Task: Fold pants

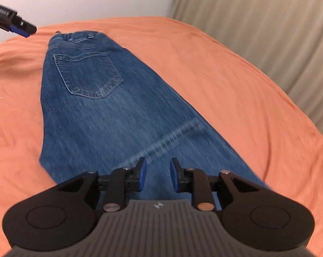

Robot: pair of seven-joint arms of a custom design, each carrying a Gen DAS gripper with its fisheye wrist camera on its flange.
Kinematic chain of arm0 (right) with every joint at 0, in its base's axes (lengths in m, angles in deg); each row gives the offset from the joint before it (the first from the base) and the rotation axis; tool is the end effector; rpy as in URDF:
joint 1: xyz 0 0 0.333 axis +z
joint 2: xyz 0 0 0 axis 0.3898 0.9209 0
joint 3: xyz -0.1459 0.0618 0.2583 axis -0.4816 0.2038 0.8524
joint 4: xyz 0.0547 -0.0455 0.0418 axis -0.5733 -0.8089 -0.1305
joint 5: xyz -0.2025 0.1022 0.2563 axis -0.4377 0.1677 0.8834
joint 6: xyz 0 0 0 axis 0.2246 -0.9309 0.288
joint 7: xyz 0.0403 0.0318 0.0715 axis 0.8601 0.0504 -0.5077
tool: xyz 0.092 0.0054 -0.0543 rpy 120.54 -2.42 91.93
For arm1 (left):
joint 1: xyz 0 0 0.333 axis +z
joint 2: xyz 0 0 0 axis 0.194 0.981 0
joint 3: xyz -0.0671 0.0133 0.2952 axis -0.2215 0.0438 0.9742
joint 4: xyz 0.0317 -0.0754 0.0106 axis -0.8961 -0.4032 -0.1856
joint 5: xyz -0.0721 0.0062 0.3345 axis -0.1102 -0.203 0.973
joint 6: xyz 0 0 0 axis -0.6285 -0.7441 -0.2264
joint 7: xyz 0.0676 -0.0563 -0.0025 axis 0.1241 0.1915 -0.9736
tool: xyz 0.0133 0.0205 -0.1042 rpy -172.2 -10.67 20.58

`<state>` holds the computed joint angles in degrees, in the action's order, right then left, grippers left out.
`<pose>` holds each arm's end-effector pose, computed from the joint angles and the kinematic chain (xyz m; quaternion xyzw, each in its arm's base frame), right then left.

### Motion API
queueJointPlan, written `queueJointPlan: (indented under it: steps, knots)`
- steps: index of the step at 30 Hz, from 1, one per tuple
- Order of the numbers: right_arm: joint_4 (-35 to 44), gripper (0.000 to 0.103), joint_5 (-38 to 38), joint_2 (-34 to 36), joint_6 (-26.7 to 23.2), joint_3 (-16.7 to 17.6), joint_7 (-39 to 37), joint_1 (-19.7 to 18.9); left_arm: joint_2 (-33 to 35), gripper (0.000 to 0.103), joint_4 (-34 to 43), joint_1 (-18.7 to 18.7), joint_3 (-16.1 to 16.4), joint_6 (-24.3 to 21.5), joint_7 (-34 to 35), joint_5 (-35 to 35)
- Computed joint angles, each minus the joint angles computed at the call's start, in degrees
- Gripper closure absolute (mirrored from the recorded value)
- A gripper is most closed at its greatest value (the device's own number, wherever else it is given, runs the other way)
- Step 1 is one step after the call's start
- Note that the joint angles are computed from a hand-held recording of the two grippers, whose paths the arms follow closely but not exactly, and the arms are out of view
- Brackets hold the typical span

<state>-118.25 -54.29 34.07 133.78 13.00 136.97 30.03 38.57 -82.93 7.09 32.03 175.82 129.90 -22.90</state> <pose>0.5514 0.0549 0.4975 -0.7871 0.4866 -0.3018 0.2294 0.6065 -0.2625 0.4786 -0.6211 0.6319 -0.4509 0.1081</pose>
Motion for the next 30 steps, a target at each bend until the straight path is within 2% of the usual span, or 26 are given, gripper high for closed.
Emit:
queueJointPlan:
  steps: [2,5,8,12,14,17,20,21,23,25,27,28,29,30]
  knots:
    - [4.38,0.084,0.69,2.74,-3.08,0.39,-2.45,0.12,1.47,0.020,-0.63,3.24,-2.49,2.43,-1.20,-3.06]
    - [11.32,0.084,2.05,7.32,-8.14,0.61,-6.44,0.03,4.87,0.018,0.17,7.06,-6.02,4.90,-2.32,-4.14]
    - [16.78,0.085,2.21,10.94,-12.69,0.18,-8.80,0.37,10.39,0.017,4.16,10.43,-10.71,4.96,-3.42,-3.66]
    - [22.79,0.085,2.70,15.69,-16.59,-0.53,-10.17,0.25,17.66,0.017,11.35,10.36,-13.01,3.45,-3.30,-2.07]
    - [25.56,0.085,2.98,18.12,-18.47,-0.84,-9.91,0.39,21.38,0.017,16.21,8.74,-12.52,2.05,-4.08,-2.11]
    - [27.14,0.083,4.03,20.07,-19.46,-0.42,-11.59,0.06,27.19,0.017,23.30,7.27,-13.70,1.04,-2.98,-2.06]
    - [27.19,0.081,5.91,20.85,-18.56,0.11,-13.06,-0.46,30.88,0.022,31.43,2.84,-10.00,-3.17,-2.03,-1.55]
    - [27.24,0.081,6.62,21.00,-18.36,0.22,-13.28,-0.63,31.54,0.028,33.95,0.84,-7.58,-4.80,-2.15,-1.52]
    - [27.06,0.081,7.84,21.14,-17.79,0.51,-14.12,-0.97,32.37,0.034,36.16,-0.79,-5.71,-5.89,-1.28,-2.20]
    - [26.61,0.081,9.35,20.96,-17.27,0.90,-15.19,-1.52,32.72,0.049,37.30,-1.52,-4.94,-6.62,-0.22,-3.08]
    - [26.31,0.081,10.67,20.89,-16.95,1.08,-15.79,-1.89,31.77,0.060,38.29,-3.93,-0.90,-8.37,-1.49,-2.92]
    - [26.22,0.081,11.02,20.90,-16.79,1.05,-15.91,-1.89,31.52,0.070,39.38,-5.33,1.22,-9.63,-2.38,-2.60]
    - [26.06,0.081,11.13,20.89,-16.56,0.92,-15.87,-1.76,31.30,0.075,40.65,-6.97,4.07,-11.13,-4.66,-1.53]
    - [25.24,0.081,10.97,20.26,-16.24,0.65,-15.58,-1.45,31.85,0.076,43.12,-7.67,4.92,-13.85,-4.80,-1.98]
